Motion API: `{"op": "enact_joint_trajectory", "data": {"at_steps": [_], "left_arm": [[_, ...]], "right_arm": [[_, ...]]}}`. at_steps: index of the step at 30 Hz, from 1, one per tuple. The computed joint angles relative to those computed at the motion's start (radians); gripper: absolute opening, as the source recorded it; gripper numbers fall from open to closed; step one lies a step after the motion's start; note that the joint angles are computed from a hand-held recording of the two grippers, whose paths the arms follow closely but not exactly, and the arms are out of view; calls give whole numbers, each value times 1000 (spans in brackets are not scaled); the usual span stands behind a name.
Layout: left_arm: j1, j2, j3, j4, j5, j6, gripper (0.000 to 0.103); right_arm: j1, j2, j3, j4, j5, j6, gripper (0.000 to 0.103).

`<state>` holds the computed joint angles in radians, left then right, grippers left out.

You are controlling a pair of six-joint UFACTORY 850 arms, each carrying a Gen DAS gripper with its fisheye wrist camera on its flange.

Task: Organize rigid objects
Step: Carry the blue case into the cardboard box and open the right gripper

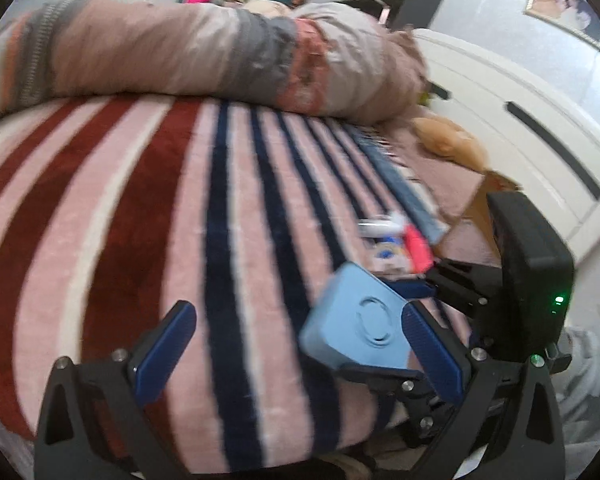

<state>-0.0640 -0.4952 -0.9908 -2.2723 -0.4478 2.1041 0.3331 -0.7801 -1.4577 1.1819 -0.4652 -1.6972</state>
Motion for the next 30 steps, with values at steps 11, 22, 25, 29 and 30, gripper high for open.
{"op": "enact_joint_trajectory", "data": {"at_steps": [11, 22, 25, 29, 30], "left_arm": [[-52, 34, -136, 370, -215, -277, 50], [-260, -109, -509, 727, -77, -526, 38], [-314, -205, -667, 969, -66, -742, 38], [-359, -331, -862, 1270, -115, -1039, 38], [-366, -360, -905, 1332, -135, -1101, 38]], "right_arm": [[-103, 268, 245, 694, -132, -654, 79], [-316, 353, 298, 756, -118, -650, 79], [-373, 331, 267, 650, -73, -512, 79], [-431, 275, 191, 371, -61, -210, 79], [-438, 250, 157, 297, -65, -132, 79]]}}
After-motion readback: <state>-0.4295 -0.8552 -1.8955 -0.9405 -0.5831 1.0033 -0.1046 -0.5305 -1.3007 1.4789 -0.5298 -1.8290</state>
